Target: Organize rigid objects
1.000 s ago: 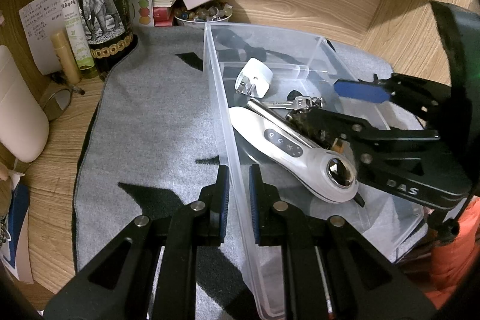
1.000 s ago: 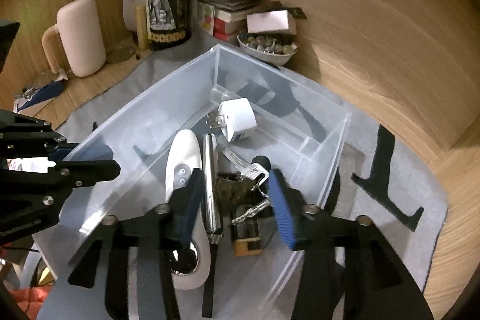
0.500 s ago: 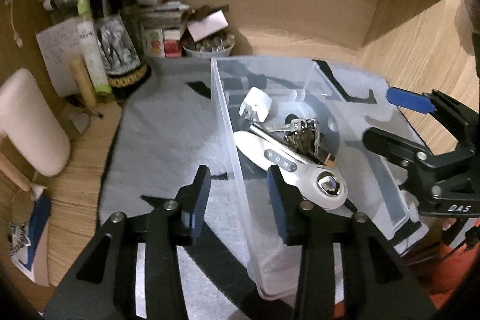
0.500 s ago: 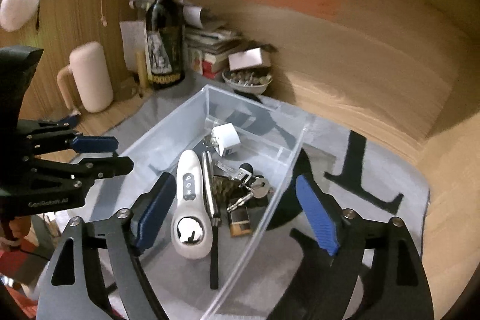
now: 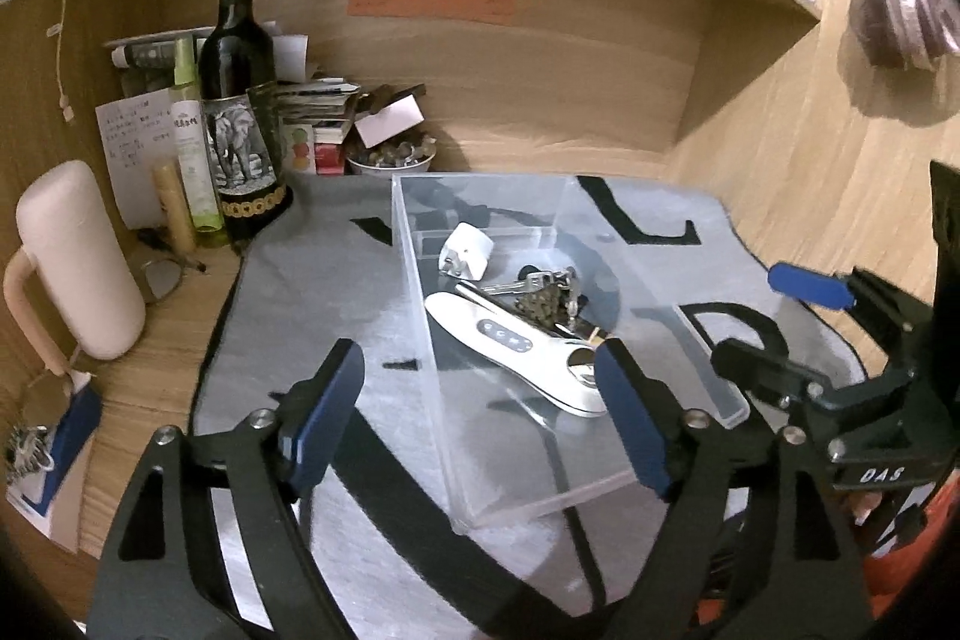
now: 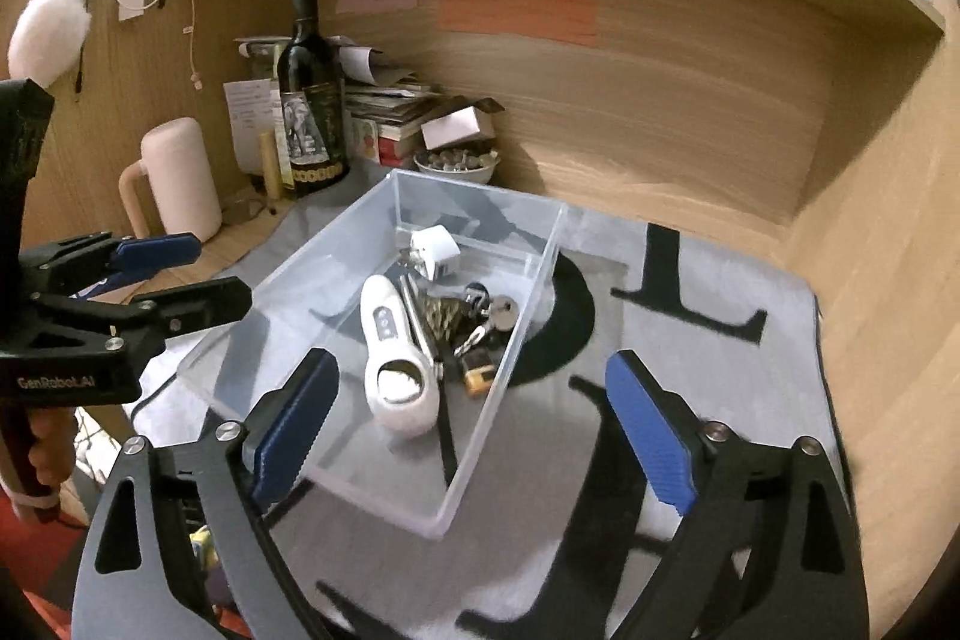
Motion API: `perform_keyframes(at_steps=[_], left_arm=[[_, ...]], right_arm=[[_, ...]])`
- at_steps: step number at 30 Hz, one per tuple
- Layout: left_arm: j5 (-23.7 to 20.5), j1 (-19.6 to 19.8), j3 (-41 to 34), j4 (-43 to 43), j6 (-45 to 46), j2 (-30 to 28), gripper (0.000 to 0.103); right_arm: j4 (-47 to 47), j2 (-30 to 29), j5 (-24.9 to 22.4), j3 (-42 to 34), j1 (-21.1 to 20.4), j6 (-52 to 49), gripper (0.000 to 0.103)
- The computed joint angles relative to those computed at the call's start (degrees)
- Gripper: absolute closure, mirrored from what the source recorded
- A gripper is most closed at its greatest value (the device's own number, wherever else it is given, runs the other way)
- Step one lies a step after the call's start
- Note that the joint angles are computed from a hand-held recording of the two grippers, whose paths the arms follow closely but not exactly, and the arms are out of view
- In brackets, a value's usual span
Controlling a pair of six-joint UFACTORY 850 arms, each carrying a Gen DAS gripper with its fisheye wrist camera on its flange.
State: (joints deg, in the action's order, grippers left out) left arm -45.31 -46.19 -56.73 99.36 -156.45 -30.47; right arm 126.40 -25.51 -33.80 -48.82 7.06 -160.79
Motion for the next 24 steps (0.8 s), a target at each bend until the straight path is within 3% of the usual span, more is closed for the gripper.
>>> perform_keyframes(at_steps=[5,24], left_arm=[[-2.2,-1.3,0.3,1.5,-3.4,-1.1,0.021],[-4.8,-4.7,0.1,1.2,-3.2,-3.1,0.013]], right_arm=[[5.8,0.3,-1.3,2.8,-0.3,-3.4,0.005],[5.2,0.4,-5.1,5.8,-2.3,-0.9,0.004]])
